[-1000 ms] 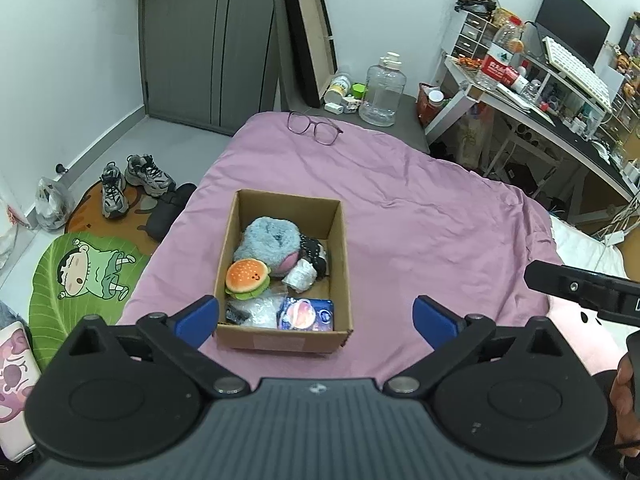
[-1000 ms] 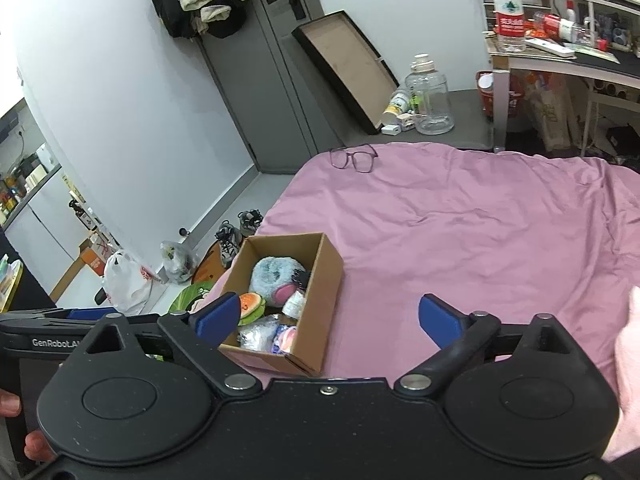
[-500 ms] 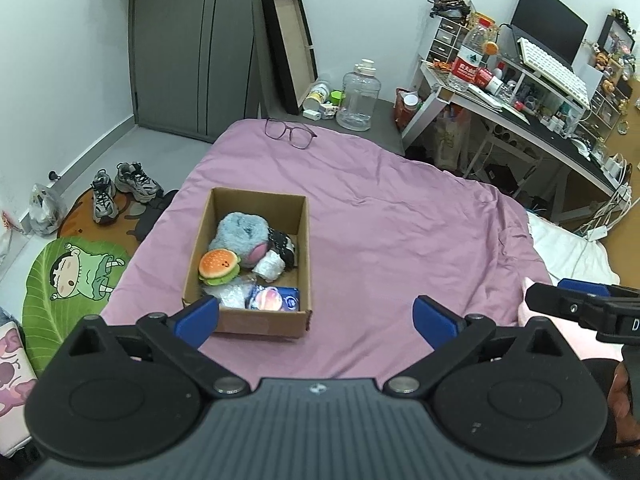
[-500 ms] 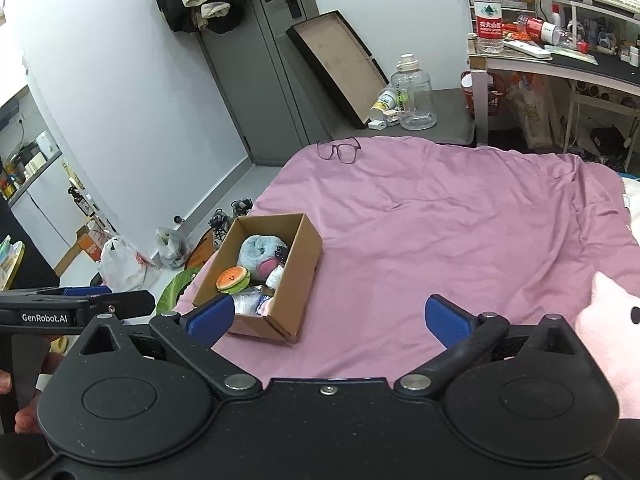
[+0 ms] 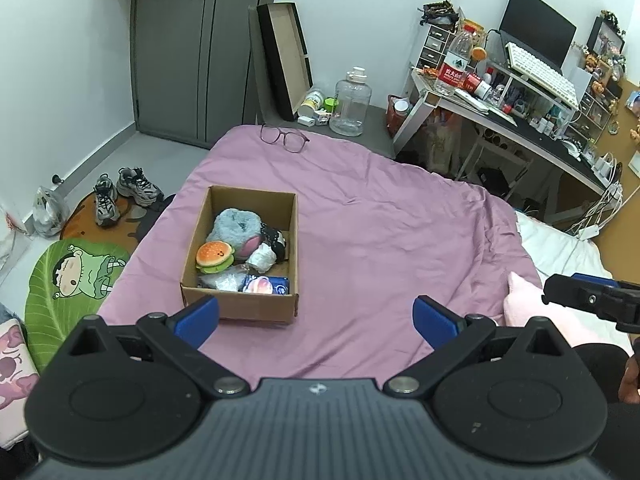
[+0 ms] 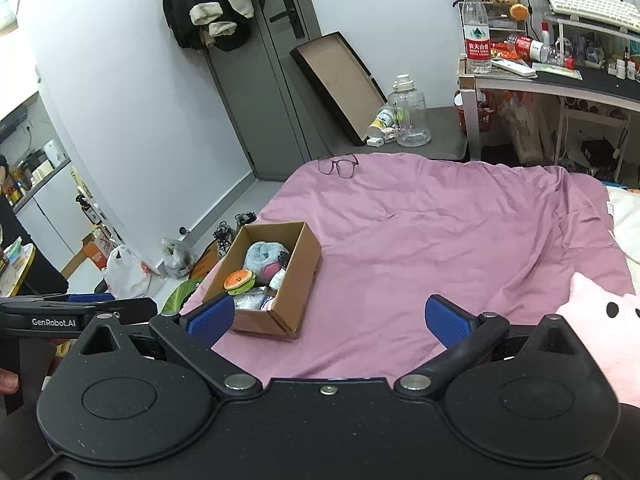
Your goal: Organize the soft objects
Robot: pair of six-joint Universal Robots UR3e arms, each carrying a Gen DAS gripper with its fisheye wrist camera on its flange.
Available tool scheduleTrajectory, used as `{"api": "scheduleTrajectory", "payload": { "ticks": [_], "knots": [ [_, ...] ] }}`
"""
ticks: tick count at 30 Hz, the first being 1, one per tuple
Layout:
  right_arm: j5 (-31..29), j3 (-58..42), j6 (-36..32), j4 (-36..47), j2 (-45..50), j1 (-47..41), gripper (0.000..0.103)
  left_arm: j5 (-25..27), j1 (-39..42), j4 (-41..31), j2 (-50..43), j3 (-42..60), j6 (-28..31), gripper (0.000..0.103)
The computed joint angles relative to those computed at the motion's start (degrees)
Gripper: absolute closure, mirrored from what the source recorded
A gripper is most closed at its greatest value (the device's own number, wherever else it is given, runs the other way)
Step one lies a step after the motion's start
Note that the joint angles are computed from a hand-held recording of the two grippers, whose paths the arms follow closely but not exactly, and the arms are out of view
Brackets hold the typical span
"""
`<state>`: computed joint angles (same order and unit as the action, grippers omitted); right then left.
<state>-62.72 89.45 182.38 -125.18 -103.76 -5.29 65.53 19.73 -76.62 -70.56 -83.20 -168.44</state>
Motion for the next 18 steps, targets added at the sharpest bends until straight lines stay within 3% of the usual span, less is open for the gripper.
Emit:
{"api": "scheduleTrajectory", "payload": {
  "ticks": [7, 11, 18],
  "knots": [
    [2.6, 3.4, -3.2, 2.6, -5.7, -3.1, 0.0, -0.1, -1.8, 0.6, 3.6, -3.1, -1.7, 0.001],
    [3.6, 5.7, -4.9, 4.0, -8.9, -5.0, 0.0, 4.4, -5.5, 5.1, 4.4, -4.7, -4.4, 0.001],
    [6.0, 8.4, -6.7, 5.7, -13.5, -8.6, 0.0, 5.2, -7.6, 5.4, 5.2, -5.8, -5.3, 0.001]
  ]
}}
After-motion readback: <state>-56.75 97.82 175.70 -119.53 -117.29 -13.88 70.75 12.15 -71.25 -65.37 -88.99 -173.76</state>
